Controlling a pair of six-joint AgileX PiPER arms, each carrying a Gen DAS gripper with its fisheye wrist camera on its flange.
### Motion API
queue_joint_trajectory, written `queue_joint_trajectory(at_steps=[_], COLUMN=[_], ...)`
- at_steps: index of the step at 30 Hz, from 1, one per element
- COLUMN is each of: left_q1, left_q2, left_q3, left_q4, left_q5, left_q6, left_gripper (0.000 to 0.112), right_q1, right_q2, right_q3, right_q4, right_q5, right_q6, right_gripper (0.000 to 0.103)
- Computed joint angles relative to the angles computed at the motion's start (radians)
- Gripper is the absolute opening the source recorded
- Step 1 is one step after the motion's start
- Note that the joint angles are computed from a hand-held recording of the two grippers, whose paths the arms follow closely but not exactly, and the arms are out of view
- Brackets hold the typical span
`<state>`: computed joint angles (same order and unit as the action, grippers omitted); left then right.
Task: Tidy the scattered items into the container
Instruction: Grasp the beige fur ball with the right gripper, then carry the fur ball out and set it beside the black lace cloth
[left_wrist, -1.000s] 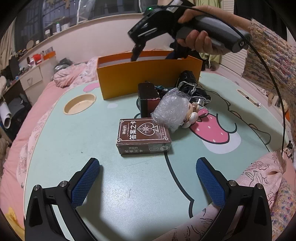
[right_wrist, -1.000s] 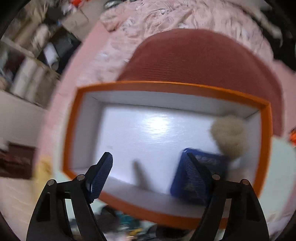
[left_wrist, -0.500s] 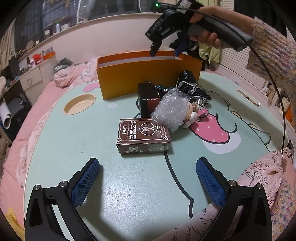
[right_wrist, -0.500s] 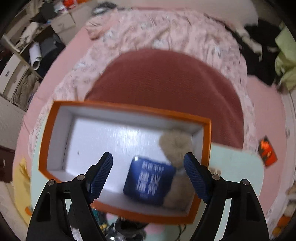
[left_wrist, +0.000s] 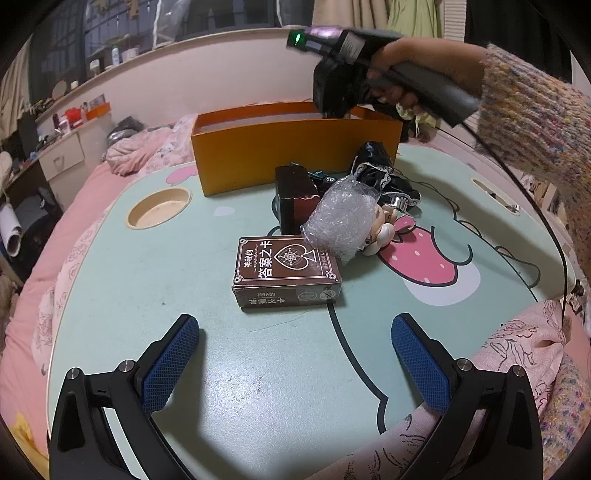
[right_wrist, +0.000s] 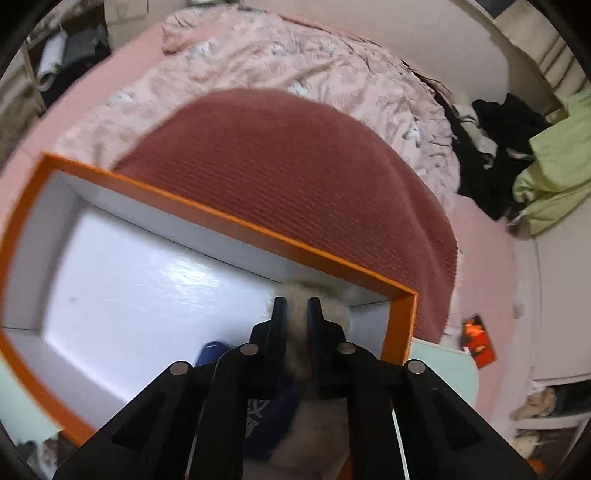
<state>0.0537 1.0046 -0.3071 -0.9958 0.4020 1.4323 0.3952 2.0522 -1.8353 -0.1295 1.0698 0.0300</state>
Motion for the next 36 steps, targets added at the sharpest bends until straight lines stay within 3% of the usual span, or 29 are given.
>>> queue_joint_trajectory(at_steps=[5,10,13,18,21,24,26,28,30,34,36], left_q1=[0.006,0.009,0.016,0.021,0.025,0.025,0.024,0.008,0.007,0.118,0.103], left_q2=[0.001,0.002,0.004,0.006,0.008,0.009,0.010,0.015,0.027,0.065,0.077], left_q3=[0.000,-0.001,-0.002,-0.004,-0.004,-0.005,-0.009,-0.022,-0.055,-0.205,-0.309], left_q4=[-0.004,-0.005,-0.010,-0.014,-0.018,-0.014,0.000,0.052,0.136,0.136,0.177], left_q5=[0.007,0.011,0.016,0.023,0.027,0.029,0.031,0.026,0.039,0.246,0.300], left_q6=[0.012,0.018,0.030,0.041,0.050,0.048,0.035,-0.024,-0.129,-0.173,-0.273], left_gripper=[0.103,0.103,0.103,0.103,0.103,0.103,0.103,0.103,0.103,0.103,0.103], right_q1=[-0.075,-0.140,-0.161,-0.152,-0.189,-0.247,-0.265,-0.263,-0.218,-0.101,0.004], right_q2=[-0.181,-0.494,-0.613,-0.669,-0.675,-0.770,-0.862,-0.957,-1.025,-1.097,-1.126], right_q3=[0.145,0.494,0.698,0.936,1.013,1.112,1.189,1.264,1.316,1.418,1.460], right_q4=[0.211,0.454,0.519,0.519,0.626,0.839,0.957,1.042,1.036,1.000,0.899], right_q5=[-0.091,-0.183,-0.226,-0.365,-0.406,-0.423,-0.437,-0.448,-0.465,-0.554,-0.665], right_q6=[-0.128,-0.355,-0.437,-0.460,-0.555,-0.739,-0.837,-0.926,-0.907,-0.842,-0.727], right_gripper=[0.010,0.011,0.011,0.013,0.021,0.039,0.072,0.075,0.075,0.075,0.075])
